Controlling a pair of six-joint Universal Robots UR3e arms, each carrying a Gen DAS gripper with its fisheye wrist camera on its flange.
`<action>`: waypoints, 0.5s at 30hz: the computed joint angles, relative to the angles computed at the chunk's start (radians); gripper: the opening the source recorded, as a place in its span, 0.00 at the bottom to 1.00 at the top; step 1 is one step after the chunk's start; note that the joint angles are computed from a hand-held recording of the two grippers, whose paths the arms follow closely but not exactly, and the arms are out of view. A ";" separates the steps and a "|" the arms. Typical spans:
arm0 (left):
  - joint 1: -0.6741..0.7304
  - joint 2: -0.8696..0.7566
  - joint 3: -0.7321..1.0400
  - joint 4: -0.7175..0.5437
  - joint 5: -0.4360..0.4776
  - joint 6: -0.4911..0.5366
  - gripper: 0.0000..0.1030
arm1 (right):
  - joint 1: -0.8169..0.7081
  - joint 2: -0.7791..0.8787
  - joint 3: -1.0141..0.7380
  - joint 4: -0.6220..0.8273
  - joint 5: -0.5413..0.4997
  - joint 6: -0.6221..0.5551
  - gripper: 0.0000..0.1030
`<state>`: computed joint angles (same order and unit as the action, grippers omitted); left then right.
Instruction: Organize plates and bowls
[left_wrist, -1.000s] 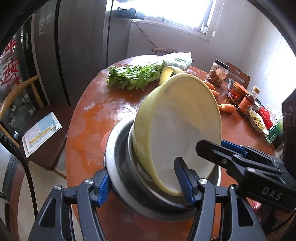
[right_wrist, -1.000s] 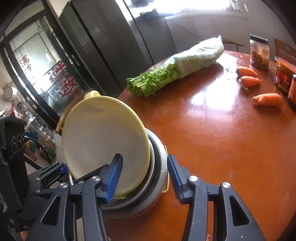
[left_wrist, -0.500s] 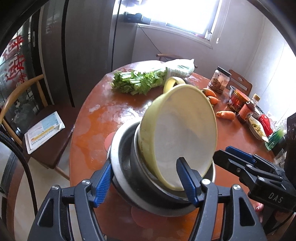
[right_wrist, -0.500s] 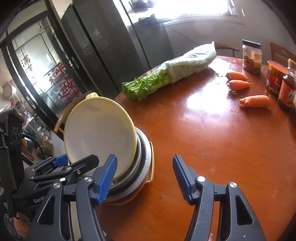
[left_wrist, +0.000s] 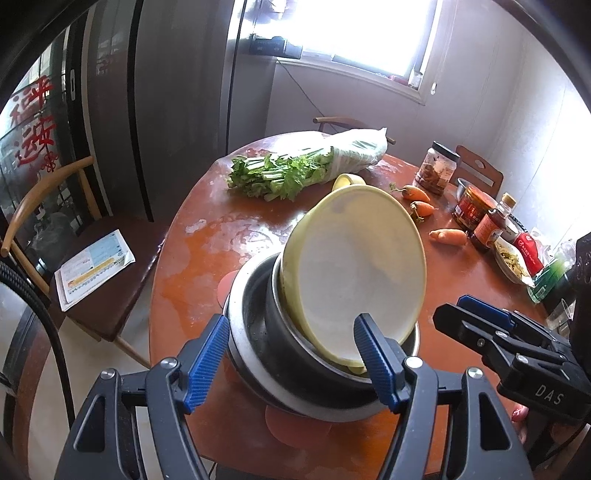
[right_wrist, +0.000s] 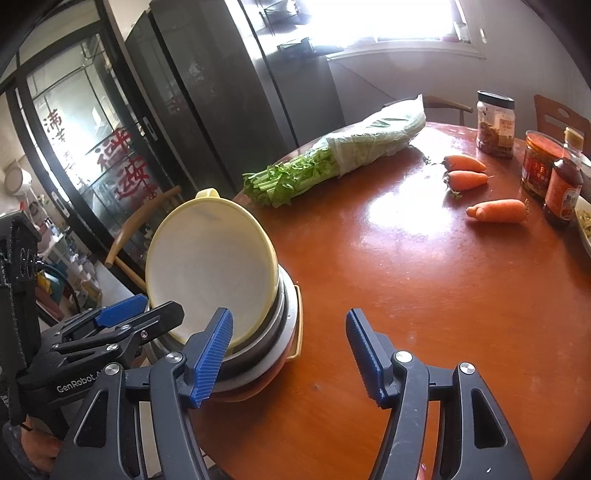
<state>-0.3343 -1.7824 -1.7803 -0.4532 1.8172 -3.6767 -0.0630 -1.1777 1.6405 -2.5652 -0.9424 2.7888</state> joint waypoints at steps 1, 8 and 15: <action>-0.001 0.002 0.000 0.000 0.001 0.001 0.68 | 0.000 -0.003 0.003 -0.004 -0.002 0.002 0.64; -0.016 0.035 -0.017 0.005 0.026 -0.001 0.69 | -0.015 -0.045 0.041 -0.030 0.007 -0.002 0.65; 0.013 0.113 -0.097 0.021 0.001 -0.003 0.72 | -0.017 -0.071 0.066 -0.010 0.014 -0.018 0.68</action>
